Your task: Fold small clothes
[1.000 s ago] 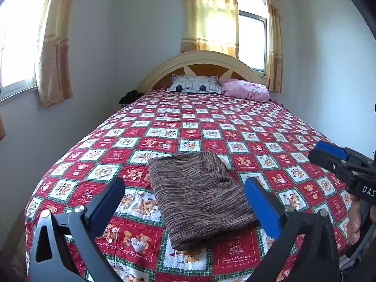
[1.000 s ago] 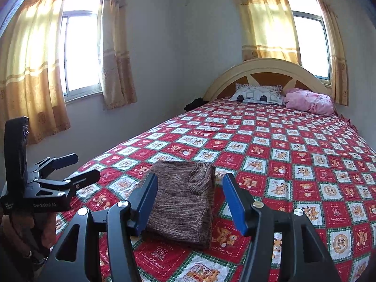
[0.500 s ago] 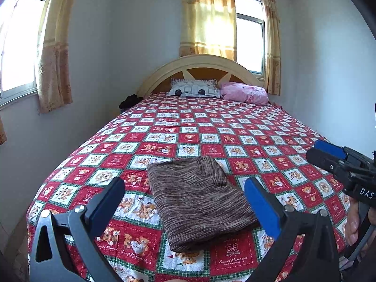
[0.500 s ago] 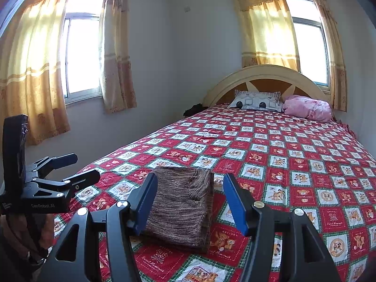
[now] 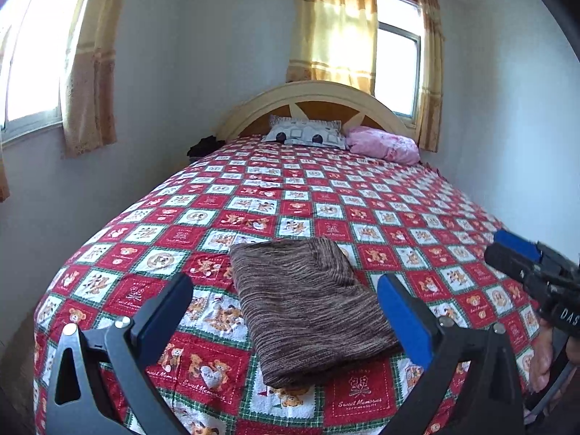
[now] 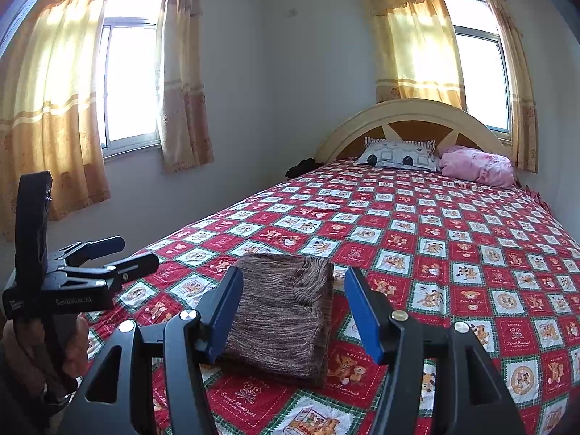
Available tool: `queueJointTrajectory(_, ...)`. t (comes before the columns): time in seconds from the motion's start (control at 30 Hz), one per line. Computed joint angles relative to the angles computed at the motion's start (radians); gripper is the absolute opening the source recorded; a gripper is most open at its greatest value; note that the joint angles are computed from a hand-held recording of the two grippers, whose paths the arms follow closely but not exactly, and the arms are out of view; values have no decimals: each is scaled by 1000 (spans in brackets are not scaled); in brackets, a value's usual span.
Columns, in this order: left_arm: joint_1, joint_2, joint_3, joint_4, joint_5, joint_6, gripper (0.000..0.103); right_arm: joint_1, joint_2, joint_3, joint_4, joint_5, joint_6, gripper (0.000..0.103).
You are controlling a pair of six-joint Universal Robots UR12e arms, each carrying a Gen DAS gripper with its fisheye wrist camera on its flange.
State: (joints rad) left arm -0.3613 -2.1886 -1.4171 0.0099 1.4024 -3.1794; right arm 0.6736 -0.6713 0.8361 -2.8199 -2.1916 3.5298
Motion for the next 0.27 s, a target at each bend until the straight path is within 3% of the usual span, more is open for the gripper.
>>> queueJointTrajectory(0.27, 4, -5, 1, 4, -36, 5, 103, -1, -5, 10, 20, 12, 12, 60)
